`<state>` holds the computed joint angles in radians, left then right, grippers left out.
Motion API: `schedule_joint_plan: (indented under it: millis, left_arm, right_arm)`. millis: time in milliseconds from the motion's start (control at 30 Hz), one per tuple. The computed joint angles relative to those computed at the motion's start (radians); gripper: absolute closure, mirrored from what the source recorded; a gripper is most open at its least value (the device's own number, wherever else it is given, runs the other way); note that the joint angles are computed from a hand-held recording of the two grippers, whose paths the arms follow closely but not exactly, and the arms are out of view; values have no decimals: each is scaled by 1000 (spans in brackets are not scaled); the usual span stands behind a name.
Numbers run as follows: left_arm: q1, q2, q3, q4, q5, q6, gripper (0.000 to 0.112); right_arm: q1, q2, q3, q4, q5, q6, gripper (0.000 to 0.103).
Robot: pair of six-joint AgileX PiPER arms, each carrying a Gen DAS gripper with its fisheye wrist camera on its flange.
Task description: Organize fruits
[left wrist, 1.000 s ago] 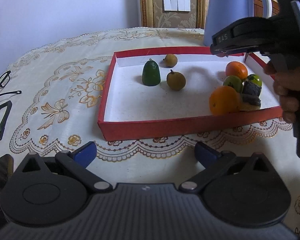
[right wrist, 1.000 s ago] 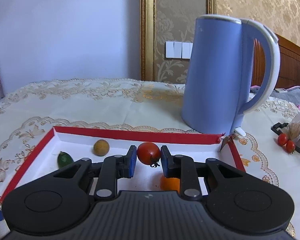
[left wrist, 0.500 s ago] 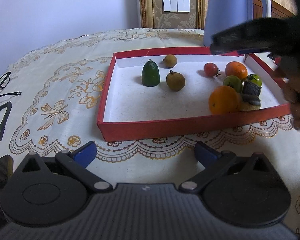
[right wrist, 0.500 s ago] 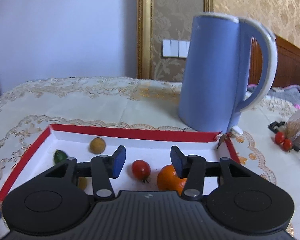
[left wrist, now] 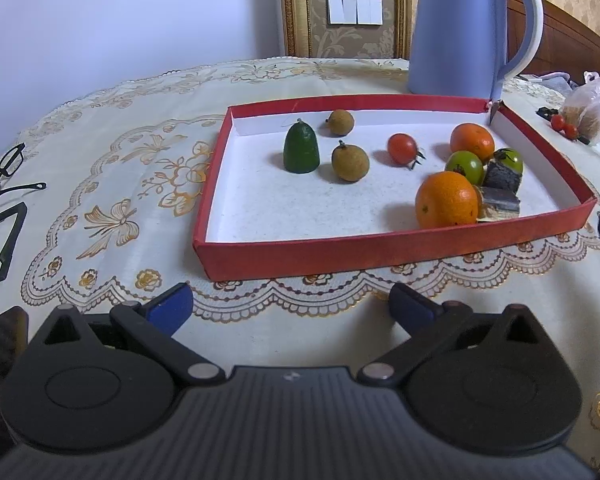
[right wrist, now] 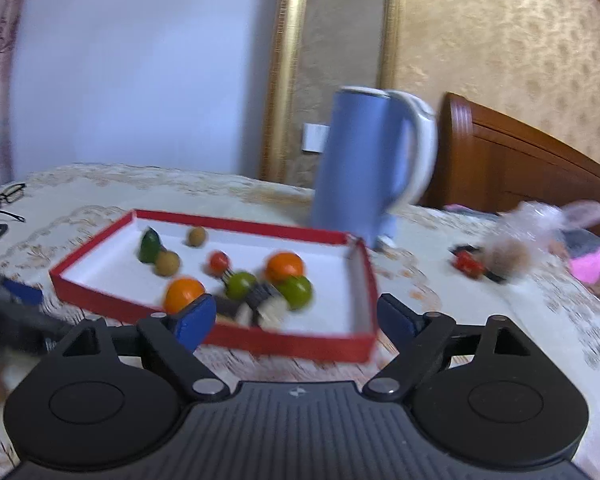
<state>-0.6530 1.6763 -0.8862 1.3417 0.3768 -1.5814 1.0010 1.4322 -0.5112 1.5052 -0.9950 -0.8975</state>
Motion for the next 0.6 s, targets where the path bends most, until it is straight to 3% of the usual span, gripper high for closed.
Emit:
schedule_joint_plan:
  millis: [233,400,600]
  left_arm:
    - [-33,-6,8,44,27,-48,9]
    - [-14,-5,5,21,-8,-41,9]
    - [-18,6,-5,-3,3,-18,9]
  right_arm:
    - [14,70,12,23,15,118,15]
    - [5,111,-20,11,44,106,15]
    - [-30,145,-84,48,73,35,14]
